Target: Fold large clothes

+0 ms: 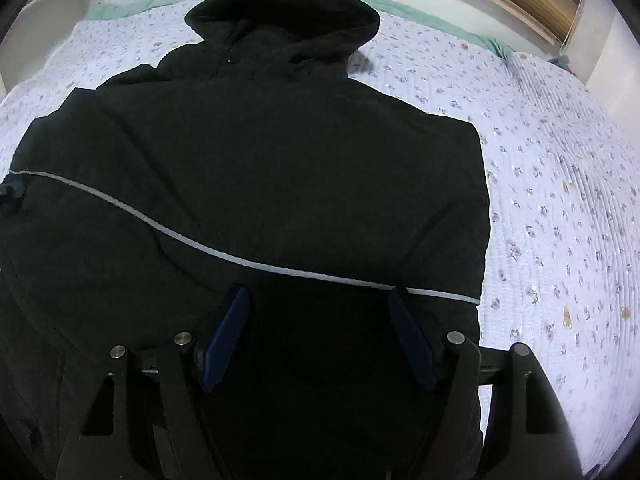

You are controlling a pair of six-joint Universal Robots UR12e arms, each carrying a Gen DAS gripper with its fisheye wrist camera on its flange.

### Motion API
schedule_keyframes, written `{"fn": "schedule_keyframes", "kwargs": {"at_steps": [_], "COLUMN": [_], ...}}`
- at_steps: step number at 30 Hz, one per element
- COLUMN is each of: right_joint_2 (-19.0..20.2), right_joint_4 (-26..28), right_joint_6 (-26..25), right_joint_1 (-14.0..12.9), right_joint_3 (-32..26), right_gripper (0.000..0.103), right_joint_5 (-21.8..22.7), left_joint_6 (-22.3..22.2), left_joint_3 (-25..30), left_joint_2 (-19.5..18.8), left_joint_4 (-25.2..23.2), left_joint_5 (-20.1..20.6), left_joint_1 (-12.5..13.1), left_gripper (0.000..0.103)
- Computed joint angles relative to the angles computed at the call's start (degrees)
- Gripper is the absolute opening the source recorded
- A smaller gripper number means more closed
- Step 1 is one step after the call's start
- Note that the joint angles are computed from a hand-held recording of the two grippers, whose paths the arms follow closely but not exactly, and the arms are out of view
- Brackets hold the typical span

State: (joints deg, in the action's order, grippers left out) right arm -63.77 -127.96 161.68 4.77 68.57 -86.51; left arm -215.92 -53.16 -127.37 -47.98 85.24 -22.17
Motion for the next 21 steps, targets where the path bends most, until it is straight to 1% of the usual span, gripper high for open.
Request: {"fn": "schedule_keyframes", "kwargs": {"at_steps": [1, 2, 3, 5, 6, 7, 8, 9, 10, 11, 12, 13, 14, 15, 17, 19, 20, 21], "right_joint_2": [-0.04, -0.22, -0.52, -1.04, -1.28, -1.48, -1.54, -1.38, -0.99, -0.42, 0.14, 1.11, 1.69, 2.05, 1.13, 0.65, 0.53, 0.23], "right_joint_4": [0.54, 1.07, 1.40, 1.43, 0.91, 0.09, -1.38, -3.08, -3.92, -4.39, -4.91, -4.72, -3.29, -3.21, -8.08, -9.85, -10.76, -12.28], "right_joint_6": [0.10, 0.31, 0.50, 1.65, 2.53, 3.38, 4.21, 4.95, 5.34, 5.14, 4.33, 2.98, 2.28, 1.83, 2.47, 3.96, 4.05, 4.17], "right_joint_1": [-0.22, -0.54, -0.61, -1.05, -1.32, -1.61, -1.68, -1.41, -0.99, -0.50, 0.03, 0.84, 1.32, 1.33, 0.47, -0.24, -0.35, -0.31], "right_joint_3": [-0.18, -0.29, -0.28, -0.48, -0.54, -0.64, -0.73, -0.87, -1.29, -1.78, -2.01, -2.39, -2.58, -1.95, 1.10, 2.39, 2.85, 3.68], "right_gripper": [0.076, 0.076, 0.076, 0.076, 0.076, 0.076, 0.076, 0.076, 0.076, 0.076, 0.076, 0.076, 0.076, 0.076, 0.077, 0.077, 0.077, 0.077], "right_joint_5": [0.70, 1.78, 2.16, 3.76, 5.58, 7.75, 9.13, 8.89, 7.72, 6.36, 4.69, 1.23, -0.95, -1.13, 2.19, 4.77, 5.01, 4.88], "left_joint_6": [1.94, 2.51, 3.16, 4.66, 5.73, 6.63, 7.21, 7.39, 7.47, 7.41, 6.83, 6.01, 5.53, 4.82, 3.64, 4.00, 4.47, 4.98], "left_joint_3": [0.67, 0.69, 1.00, 2.37, 3.08, 4.14, 5.68, 7.92, 10.22, 14.23, 17.20, 20.44, 21.29, 20.22, 15.98, 15.31, 14.91, 13.57], "left_joint_2": [0.20, 0.45, 0.71, 0.65, 0.47, -0.03, -0.91, -2.17, -3.44, -5.71, -7.48, -9.64, -10.44, -10.79, -9.54, -9.24, -9.12, -8.60], "left_joint_4": [-1.28, -1.29, -1.04, -1.10, 0.30, 1.72, 2.12, 1.06, -0.89, -5.25, -8.63, -13.32, -15.66, -15.59, -10.46, -9.46, -8.93, -7.14], "left_joint_5": [2.36, 3.91, 7.13, 12.30, 13.15, 12.00, 10.51, 9.91, 9.60, 9.50, 9.97, 10.01, 9.71, 8.90, 8.26, 8.75, 9.17, 9.76], "left_joint_1": [-0.59, -1.01, -1.68, -2.70, -3.03, -3.11, -3.01, -3.12, -3.28, -3.35, -3.43, -3.26, -3.05, -2.66, -2.32, -2.37, -2.41, -2.52], "left_gripper": [0.026, 0.027, 0.031, 0.032, 0.035, 0.042, 0.045, 0.047, 0.047, 0.047, 0.047, 0.046, 0.046, 0.045, 0.045, 0.045, 0.045, 0.045]}}
